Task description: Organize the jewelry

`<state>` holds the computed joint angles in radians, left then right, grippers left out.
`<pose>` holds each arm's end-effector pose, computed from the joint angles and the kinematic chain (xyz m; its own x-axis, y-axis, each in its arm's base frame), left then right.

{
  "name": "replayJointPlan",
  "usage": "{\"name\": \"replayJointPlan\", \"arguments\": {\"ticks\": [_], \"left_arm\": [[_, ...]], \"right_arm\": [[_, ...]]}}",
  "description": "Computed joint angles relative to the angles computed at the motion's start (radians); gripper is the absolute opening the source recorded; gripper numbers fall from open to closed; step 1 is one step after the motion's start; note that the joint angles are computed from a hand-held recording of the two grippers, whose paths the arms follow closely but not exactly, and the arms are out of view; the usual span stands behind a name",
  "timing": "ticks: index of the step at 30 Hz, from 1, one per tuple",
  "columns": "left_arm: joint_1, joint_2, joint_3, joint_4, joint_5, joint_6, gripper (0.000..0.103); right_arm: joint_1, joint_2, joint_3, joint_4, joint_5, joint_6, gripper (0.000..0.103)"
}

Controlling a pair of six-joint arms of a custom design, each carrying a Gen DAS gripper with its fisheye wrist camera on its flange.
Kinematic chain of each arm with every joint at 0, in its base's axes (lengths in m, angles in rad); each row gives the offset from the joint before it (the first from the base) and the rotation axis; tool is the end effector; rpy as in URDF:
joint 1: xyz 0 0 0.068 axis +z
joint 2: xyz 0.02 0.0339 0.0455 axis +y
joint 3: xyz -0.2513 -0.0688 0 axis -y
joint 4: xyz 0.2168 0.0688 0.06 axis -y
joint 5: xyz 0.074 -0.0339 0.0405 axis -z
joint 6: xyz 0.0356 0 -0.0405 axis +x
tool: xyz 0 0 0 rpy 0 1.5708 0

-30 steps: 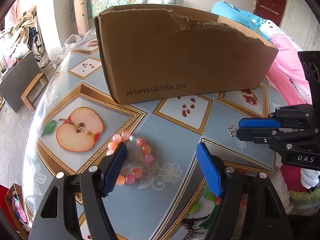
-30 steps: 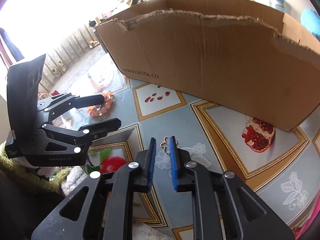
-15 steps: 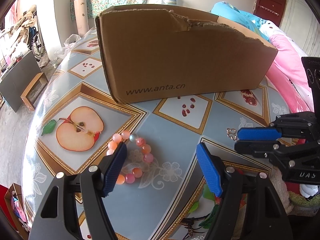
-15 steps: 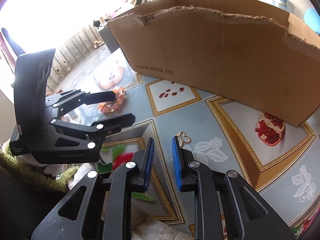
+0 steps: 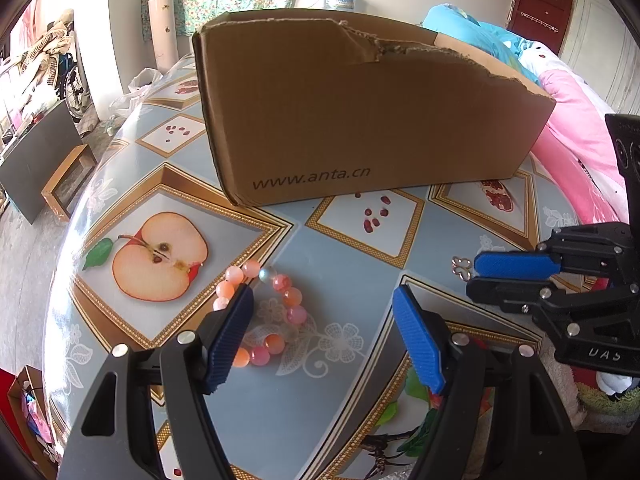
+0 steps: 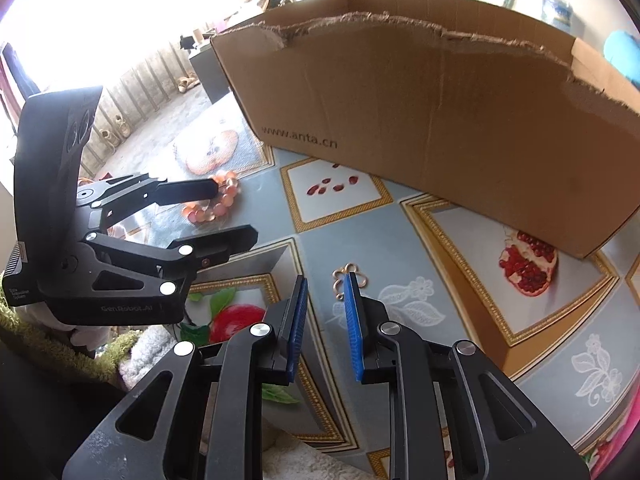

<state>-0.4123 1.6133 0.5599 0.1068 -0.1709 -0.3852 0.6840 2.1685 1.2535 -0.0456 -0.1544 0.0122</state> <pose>0.2350 -0.0962 0.1173 -0.8031 -0.0529 -0.5935 0.0022 0.9958 -0.0917 0.3095 0.2594 0.0965 -0.6436 -0.5092 -0.5714 -0.6849 0.7164 0.1330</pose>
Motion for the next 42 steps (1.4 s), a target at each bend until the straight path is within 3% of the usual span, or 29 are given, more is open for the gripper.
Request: {"name": "replayJointPlan", "arguments": {"ticks": [4,11,14,16,23,25,37,42], "left_arm": [[0.000,0.000,-0.001,0.001,0.000,0.000,0.070],[0.001,0.000,-0.001,0.002,0.001,0.001,0.070],[0.000,0.001,-0.002,0.002,0.000,0.000,0.070],[0.000,0.001,-0.001,0.002,0.000,0.000,0.070],[0.001,0.001,-0.002,0.003,0.001,0.000,0.070],[0.001,0.002,-0.001,0.003,0.000,0.000,0.070],[0.015,-0.038,-0.018,0.001,0.014,-0.006,0.070],[-0.022,-0.142,-0.044,-0.003,-0.057,0.051,0.070]], "right_arm": [[0.014,0.011,0.011,0.015,0.053,-0.033,0.031],[0.032,0.068,0.072,-0.006,0.099,-0.124,0.031],[0.038,0.080,0.092,-0.016,0.104,-0.134,0.024],[0.035,0.082,0.098,-0.022,0.097,-0.131,0.014],[0.027,0.064,0.073,-0.008,0.086,-0.115,0.013],[0.021,0.059,0.068,-0.009,0.073,-0.112,0.000],[-0.047,-0.002,0.006,0.036,0.004,-0.040,0.003],[-0.093,-0.026,-0.045,0.092,-0.032,0.007,0.007]]}}
